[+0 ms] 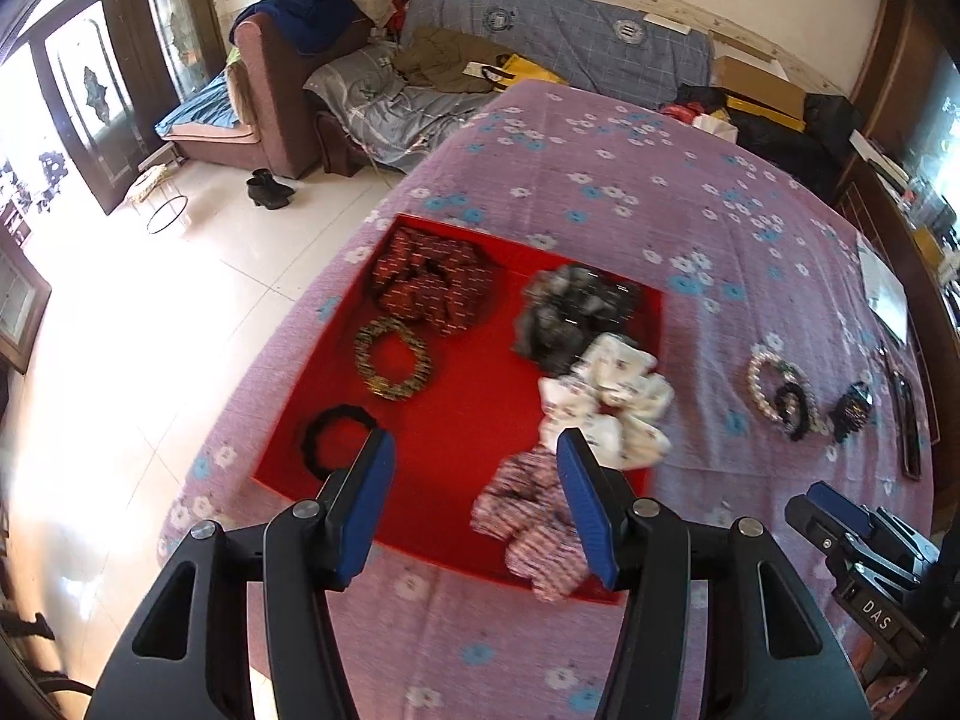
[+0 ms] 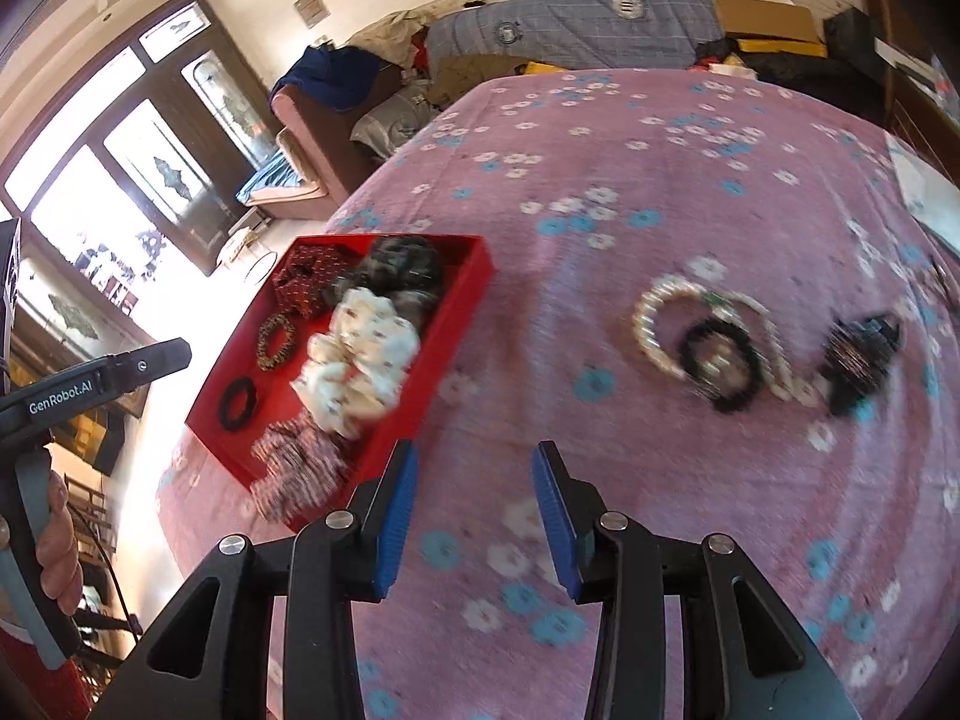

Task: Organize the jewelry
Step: 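Grasp the black hair tie on the pearls with the left gripper while the right grasps the black claw clip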

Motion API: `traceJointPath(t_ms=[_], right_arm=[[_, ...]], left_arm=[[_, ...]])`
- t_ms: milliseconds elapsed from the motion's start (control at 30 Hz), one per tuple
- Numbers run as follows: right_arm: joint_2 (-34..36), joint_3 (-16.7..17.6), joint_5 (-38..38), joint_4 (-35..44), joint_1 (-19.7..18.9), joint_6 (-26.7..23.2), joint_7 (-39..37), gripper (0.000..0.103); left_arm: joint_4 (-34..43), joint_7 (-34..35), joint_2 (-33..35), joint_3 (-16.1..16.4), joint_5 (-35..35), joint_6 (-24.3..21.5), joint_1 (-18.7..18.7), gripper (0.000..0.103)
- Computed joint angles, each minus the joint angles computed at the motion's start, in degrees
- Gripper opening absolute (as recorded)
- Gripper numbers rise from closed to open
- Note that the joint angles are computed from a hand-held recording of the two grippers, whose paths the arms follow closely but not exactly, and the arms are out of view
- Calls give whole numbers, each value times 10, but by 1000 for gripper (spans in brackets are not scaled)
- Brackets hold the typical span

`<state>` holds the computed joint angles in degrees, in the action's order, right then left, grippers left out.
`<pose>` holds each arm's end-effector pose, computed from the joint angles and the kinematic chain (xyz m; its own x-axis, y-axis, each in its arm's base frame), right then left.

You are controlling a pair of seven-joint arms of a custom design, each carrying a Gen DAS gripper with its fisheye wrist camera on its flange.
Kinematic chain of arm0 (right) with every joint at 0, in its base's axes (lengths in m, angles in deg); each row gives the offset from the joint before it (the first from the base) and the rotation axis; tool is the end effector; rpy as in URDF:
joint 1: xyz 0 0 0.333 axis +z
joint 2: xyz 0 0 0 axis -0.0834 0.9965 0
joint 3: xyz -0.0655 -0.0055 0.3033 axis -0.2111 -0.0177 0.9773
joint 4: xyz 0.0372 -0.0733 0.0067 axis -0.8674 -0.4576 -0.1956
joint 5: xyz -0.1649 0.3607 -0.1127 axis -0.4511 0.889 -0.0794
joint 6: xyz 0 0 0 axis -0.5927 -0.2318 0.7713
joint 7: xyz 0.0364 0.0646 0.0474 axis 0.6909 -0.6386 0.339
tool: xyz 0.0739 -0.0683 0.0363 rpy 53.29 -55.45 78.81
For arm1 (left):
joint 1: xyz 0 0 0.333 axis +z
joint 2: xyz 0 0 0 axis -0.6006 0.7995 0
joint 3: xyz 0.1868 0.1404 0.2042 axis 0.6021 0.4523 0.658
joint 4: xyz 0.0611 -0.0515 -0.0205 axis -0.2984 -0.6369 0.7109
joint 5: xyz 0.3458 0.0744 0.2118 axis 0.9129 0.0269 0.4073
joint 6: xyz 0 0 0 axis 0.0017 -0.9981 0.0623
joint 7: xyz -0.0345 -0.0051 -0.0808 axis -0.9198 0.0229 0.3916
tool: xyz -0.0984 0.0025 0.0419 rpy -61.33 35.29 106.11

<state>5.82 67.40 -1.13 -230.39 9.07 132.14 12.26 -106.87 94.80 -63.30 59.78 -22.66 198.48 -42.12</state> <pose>0.4973 0.0866 0.3502 0.3054 -0.8858 -0.3494 -0.8475 -0.0856 -0.5239 0.4777 -0.1506 0.4166 0.2485 -0.9685 0.0176 -0.8341 -0.2232 -0.5044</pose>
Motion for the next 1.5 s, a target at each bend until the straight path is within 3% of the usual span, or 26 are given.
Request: traceJointPath(t_ms=[367,667,833,1000,1133,1367,1500], right_arm=[[-35,-61,-20,-55,-80,-2,23,44],[-39,-89,-14,-57,-124,-6,19,50],[-14,-90,10,-34,-134,-26,6,50],[34,-88,57,22,-156,-86,0,50],[82,-81,99,78,-181,-136,18,59],[174,-55,118,172,-219,-194,86,59],[208,-38,121,205,-232,-213,112,59]], left_arm=[[98,17,114,-34,1,20,-64,55],[240,86,270,-26,35,53,-113,54],[335,163,364,-31,-18,36,-115,54],[408,218,431,-33,-65,13,-113,53],[441,259,463,-39,-97,4,-107,45],[464,326,490,-60,-153,3,-91,26],[465,351,492,-71,-185,5,-83,9]])
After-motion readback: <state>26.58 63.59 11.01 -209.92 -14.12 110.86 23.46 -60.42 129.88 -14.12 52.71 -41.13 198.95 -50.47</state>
